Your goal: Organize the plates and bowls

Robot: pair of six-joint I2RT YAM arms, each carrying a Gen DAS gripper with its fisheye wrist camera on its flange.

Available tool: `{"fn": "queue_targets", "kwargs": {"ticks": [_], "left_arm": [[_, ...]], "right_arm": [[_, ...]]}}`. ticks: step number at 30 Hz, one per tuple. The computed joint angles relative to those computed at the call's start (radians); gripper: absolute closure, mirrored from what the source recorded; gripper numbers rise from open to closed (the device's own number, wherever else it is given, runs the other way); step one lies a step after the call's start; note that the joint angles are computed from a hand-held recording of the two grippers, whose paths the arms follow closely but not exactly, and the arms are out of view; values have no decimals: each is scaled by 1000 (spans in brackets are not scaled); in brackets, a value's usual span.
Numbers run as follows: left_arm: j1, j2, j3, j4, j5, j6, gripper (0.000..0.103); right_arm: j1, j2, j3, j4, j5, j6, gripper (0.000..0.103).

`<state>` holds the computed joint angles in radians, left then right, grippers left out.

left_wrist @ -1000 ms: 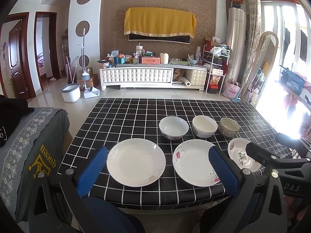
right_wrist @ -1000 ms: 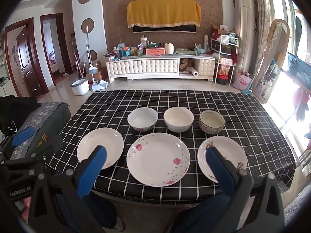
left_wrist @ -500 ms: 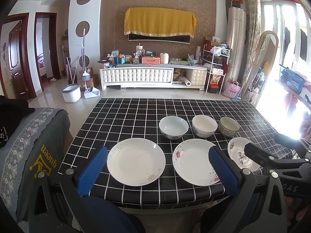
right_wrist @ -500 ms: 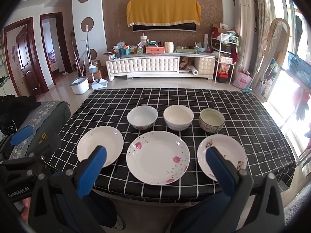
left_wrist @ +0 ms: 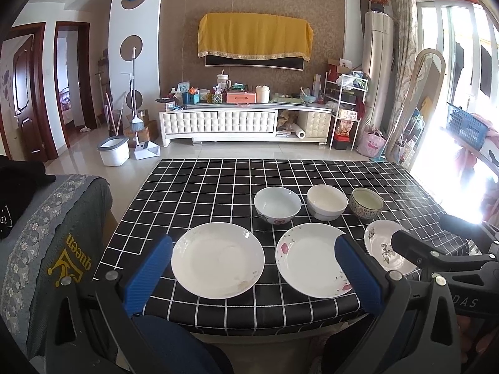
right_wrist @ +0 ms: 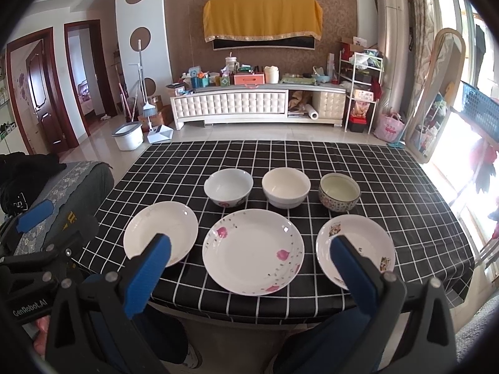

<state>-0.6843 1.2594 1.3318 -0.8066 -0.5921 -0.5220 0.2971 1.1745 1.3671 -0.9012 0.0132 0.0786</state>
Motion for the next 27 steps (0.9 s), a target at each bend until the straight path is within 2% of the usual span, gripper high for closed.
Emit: {"fn": "queue_targets", "kwargs": {"ticks": [4, 10, 13, 17, 20, 25, 27], "left_arm": [[14, 9, 17, -3, 12, 22, 0], [82, 20, 39, 22, 65, 104, 0], [163, 42, 68, 30, 126, 164, 0], [312, 80, 102, 46, 239, 249, 0], [403, 123, 121, 49, 298, 280, 0], [546, 211, 138, 34, 402, 286, 0], [591, 250, 131, 34, 435, 287, 0]], "right_arm": [[0, 12, 16, -4, -9, 11, 0], [35, 76, 78, 13, 42, 17, 0], [36, 134, 132, 29, 9, 14, 0], [61, 213, 180, 112, -32, -27, 0], [91, 314, 247, 139, -13, -4, 0], [119, 535, 427, 56, -76, -30, 0], [141, 600, 469, 43, -51, -38, 0]]}}
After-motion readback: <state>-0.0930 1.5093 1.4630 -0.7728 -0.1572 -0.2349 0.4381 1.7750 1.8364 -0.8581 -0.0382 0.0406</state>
